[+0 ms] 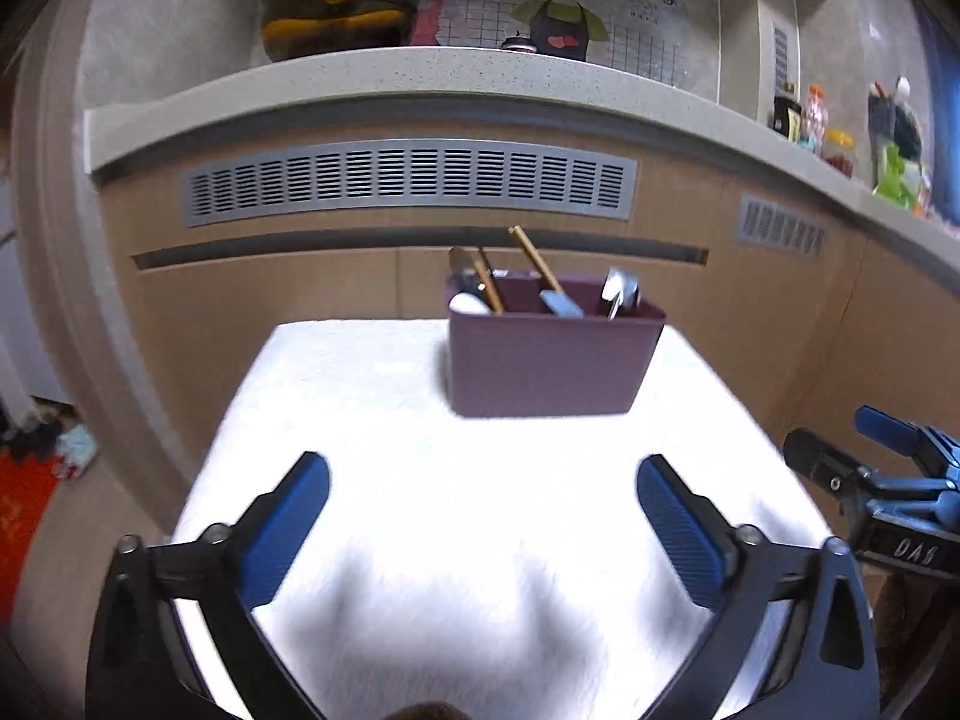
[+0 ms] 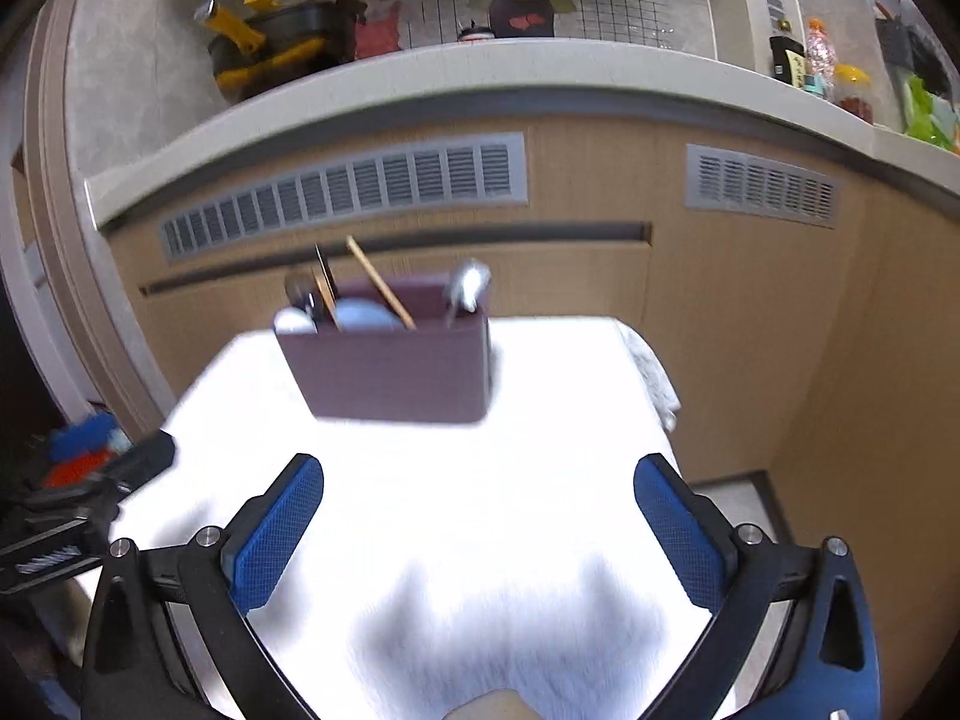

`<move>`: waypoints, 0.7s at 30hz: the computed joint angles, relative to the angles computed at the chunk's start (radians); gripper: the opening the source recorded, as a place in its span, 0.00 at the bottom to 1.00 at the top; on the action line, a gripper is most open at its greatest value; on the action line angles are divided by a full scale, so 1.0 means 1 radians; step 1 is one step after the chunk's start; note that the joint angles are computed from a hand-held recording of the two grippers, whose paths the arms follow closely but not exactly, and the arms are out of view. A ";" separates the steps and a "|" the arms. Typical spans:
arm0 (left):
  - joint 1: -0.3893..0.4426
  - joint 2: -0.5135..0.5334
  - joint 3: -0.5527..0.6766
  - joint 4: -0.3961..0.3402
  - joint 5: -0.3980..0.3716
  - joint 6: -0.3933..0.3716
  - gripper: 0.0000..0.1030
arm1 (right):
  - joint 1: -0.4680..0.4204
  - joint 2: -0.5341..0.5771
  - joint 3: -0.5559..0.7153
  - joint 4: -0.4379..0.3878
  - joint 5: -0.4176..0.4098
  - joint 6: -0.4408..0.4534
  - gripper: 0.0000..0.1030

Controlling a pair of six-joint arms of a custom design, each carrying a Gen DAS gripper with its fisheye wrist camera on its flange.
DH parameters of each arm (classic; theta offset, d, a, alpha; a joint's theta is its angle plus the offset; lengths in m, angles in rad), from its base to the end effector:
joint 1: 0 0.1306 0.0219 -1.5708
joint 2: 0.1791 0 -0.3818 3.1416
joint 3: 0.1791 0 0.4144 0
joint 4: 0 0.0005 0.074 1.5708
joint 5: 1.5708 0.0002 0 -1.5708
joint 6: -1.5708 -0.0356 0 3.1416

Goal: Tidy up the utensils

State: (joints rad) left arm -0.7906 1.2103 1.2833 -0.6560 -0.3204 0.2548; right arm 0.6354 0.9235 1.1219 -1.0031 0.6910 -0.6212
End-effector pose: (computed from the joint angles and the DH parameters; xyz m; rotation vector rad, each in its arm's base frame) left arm 0.3285 -0.3167 0.4769 0.3842 2.0979 -0.2736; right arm 0.2762 0.1748 0.4798 0.2951 2.1416 -0.1163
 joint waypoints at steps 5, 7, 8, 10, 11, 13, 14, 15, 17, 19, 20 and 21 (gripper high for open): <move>-0.048 -0.039 -0.036 -0.017 -0.080 0.017 1.00 | 0.080 -0.031 -0.037 -0.058 0.104 -0.100 1.00; -0.058 -0.049 -0.046 -0.022 -0.079 0.023 1.00 | 0.096 -0.039 -0.042 -0.073 0.121 -0.116 1.00; -0.058 -0.049 -0.045 -0.026 -0.077 0.023 1.00 | 0.097 -0.040 -0.042 -0.074 0.127 -0.114 1.00; -0.062 -0.050 -0.041 -0.033 -0.082 0.026 1.00 | 0.106 -0.041 -0.044 -0.085 0.145 -0.122 1.00; -0.063 -0.052 -0.041 -0.034 -0.082 0.028 1.00 | 0.107 -0.044 -0.045 -0.088 0.147 -0.124 1.00; -0.062 -0.049 -0.036 -0.037 -0.079 0.030 1.00 | 0.105 -0.049 -0.047 -0.090 0.146 -0.128 1.00; -0.061 -0.047 -0.033 -0.039 -0.076 0.030 1.00 | 0.101 -0.052 -0.048 -0.088 0.142 -0.121 1.00; -0.060 -0.044 -0.031 -0.043 -0.073 0.030 1.00 | 0.101 -0.052 -0.048 -0.089 0.142 -0.120 1.00; -0.060 -0.042 -0.030 -0.046 -0.067 0.029 1.00 | 0.101 -0.054 -0.048 -0.089 0.143 -0.121 1.00; -0.063 -0.040 -0.029 -0.049 -0.068 0.029 1.00 | 0.100 -0.056 -0.050 -0.088 0.144 -0.117 1.00; -0.063 -0.040 -0.029 -0.049 -0.068 0.029 1.00 | 0.099 -0.058 -0.050 -0.089 0.144 -0.117 1.00; -0.063 -0.041 -0.030 -0.049 -0.066 0.029 1.00 | 0.098 -0.059 -0.051 -0.088 0.142 -0.115 1.00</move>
State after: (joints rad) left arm -0.8535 1.1694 1.2538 -0.7052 -0.3862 0.2834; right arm 0.7338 0.8648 1.0713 -1.0909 0.8328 -0.7359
